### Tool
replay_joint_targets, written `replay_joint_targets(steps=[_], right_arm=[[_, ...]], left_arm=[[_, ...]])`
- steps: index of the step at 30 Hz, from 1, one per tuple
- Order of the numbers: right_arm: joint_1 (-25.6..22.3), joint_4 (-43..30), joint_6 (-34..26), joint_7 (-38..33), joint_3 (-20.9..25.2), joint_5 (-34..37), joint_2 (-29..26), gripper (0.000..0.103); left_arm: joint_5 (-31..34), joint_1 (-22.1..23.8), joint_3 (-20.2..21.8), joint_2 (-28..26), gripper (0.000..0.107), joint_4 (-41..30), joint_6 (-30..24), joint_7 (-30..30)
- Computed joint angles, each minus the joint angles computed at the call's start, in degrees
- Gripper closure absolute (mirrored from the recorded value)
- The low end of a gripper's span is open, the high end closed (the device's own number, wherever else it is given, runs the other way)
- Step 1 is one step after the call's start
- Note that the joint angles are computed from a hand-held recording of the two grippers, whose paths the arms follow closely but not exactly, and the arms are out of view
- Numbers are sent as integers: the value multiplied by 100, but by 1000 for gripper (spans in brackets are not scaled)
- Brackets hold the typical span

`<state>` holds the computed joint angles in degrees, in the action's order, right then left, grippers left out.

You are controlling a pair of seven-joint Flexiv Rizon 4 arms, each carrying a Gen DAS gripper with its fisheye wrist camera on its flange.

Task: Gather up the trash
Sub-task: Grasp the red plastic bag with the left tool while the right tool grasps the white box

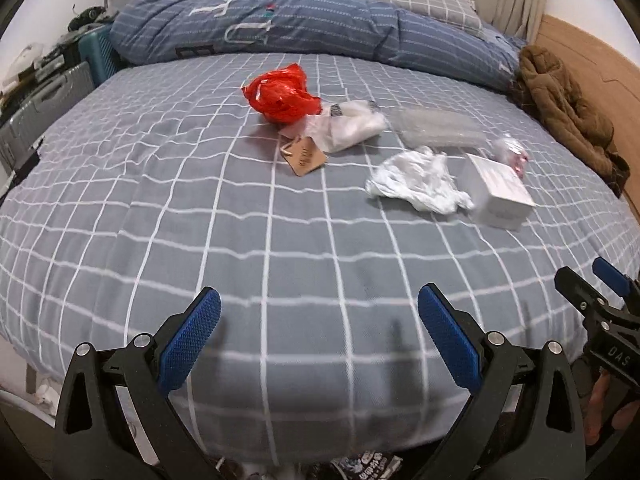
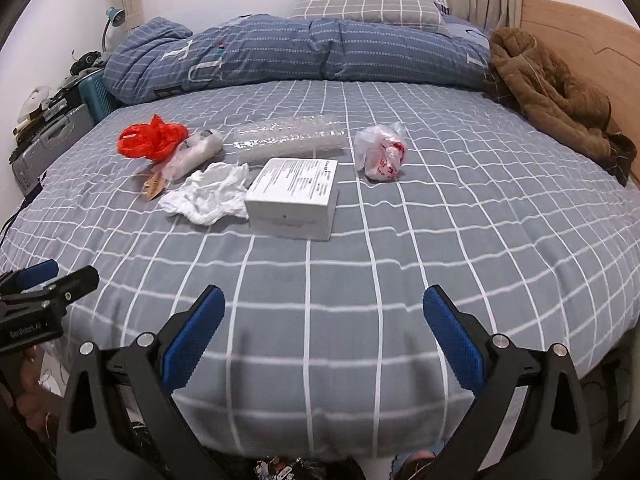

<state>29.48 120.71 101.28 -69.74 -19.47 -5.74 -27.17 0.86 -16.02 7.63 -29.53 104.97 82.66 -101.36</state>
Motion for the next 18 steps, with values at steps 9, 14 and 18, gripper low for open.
replay_joint_targets(steps=[9, 14, 18], right_arm=[[-599, -809, -292, 89, 554, -357, -470, 8], [-864, -1232, -399, 133, 851, -572, -676, 8], [-1109, -1624, -570, 237, 1131, -674, -843, 8]], left_arm=[[-38, 86, 162, -684, 10, -1111, -291, 17], [-77, 216, 182, -1070, 10, -1826, -489, 31], [-102, 325, 165, -1356, 10, -2361, -654, 86]])
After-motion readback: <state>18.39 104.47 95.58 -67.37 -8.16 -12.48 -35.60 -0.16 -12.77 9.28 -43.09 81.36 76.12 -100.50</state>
